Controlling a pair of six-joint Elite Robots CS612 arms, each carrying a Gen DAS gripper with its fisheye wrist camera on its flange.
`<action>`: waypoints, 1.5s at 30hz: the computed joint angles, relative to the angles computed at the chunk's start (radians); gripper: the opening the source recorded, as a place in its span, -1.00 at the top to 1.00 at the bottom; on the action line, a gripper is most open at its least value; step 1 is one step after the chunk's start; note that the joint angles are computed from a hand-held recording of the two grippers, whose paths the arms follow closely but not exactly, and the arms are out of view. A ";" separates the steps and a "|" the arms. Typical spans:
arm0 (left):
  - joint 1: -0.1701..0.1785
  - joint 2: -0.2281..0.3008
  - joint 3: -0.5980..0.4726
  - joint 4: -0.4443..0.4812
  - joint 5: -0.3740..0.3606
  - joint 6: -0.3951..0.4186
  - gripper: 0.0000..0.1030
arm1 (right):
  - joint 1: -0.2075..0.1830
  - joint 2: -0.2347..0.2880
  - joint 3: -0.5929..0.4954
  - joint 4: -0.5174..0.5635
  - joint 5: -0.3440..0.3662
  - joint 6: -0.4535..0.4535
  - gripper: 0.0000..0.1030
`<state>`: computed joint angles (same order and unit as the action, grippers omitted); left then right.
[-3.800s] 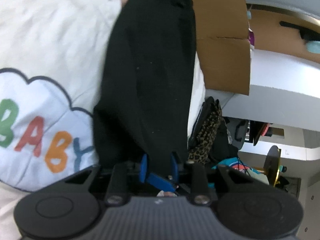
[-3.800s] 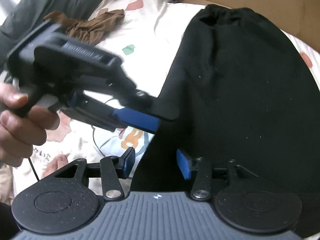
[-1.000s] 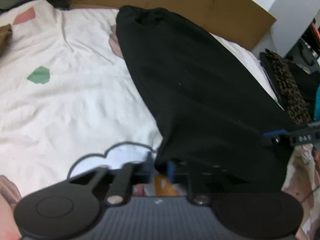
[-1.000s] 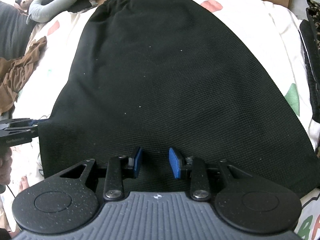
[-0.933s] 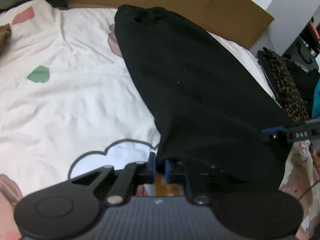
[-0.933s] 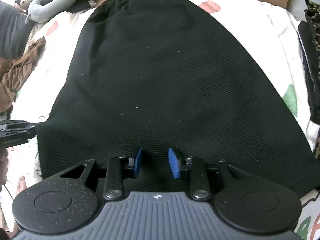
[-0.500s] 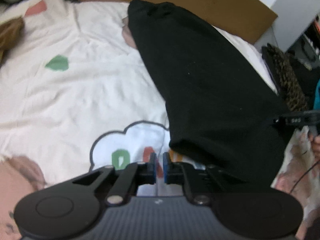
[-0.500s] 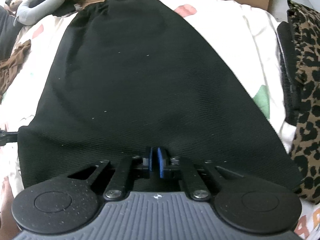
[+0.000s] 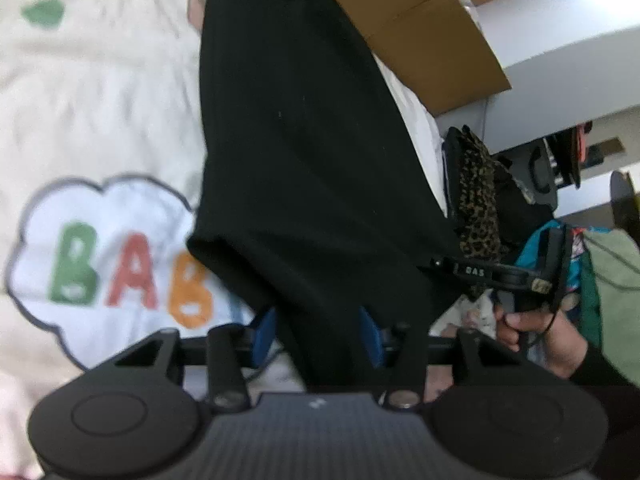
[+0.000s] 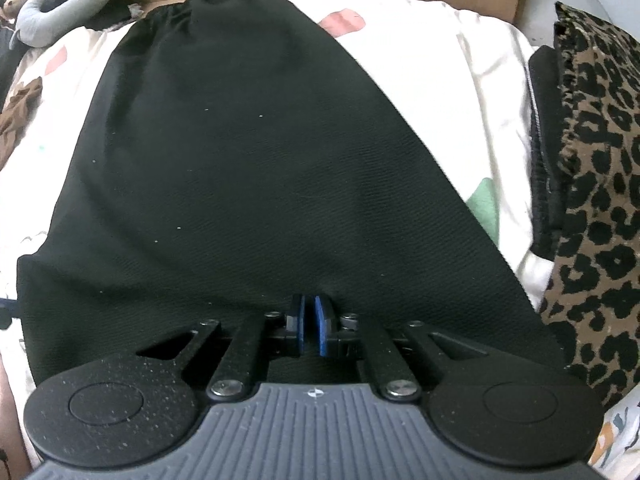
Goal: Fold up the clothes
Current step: 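Grasp the shorts side edge with both tools and fold it inward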
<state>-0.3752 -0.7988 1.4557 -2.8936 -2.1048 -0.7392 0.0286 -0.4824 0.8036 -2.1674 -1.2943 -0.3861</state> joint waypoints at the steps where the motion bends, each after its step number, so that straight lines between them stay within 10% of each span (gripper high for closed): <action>1: 0.001 0.008 -0.004 -0.007 -0.020 -0.024 0.59 | -0.001 0.000 0.000 -0.001 -0.004 0.002 0.81; 2: 0.002 0.017 -0.009 -0.008 -0.041 -0.047 1.00 | -0.002 0.000 0.000 -0.003 -0.007 0.005 0.81; 11: -0.005 0.017 -0.011 0.093 -0.037 -0.034 0.96 | -0.008 -0.002 0.008 -0.020 -0.023 -0.011 0.81; 14: -0.002 0.009 -0.004 0.095 -0.040 -0.031 0.76 | -0.011 -0.006 0.014 -0.025 -0.026 -0.006 0.81; 18: -0.002 0.007 -0.004 0.114 -0.078 -0.003 -0.07 | -0.014 -0.009 0.019 -0.029 -0.025 -0.001 0.81; 27: -0.013 0.047 -0.035 0.131 -0.187 -0.062 -0.14 | -0.025 -0.020 0.038 -0.038 -0.021 0.017 0.81; 38: -0.020 0.114 -0.023 -0.135 -0.258 -0.252 -0.14 | -0.043 -0.029 0.058 -0.054 -0.014 0.039 0.81; 45: -0.022 0.128 -0.009 -0.199 -0.260 -0.343 0.52 | -0.057 -0.040 0.080 -0.075 -0.012 0.064 0.81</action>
<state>-0.3968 -0.6711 1.4465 -3.0923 -2.3646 -1.0823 -0.0280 -0.5222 0.8835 -2.2425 -1.3064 -0.3218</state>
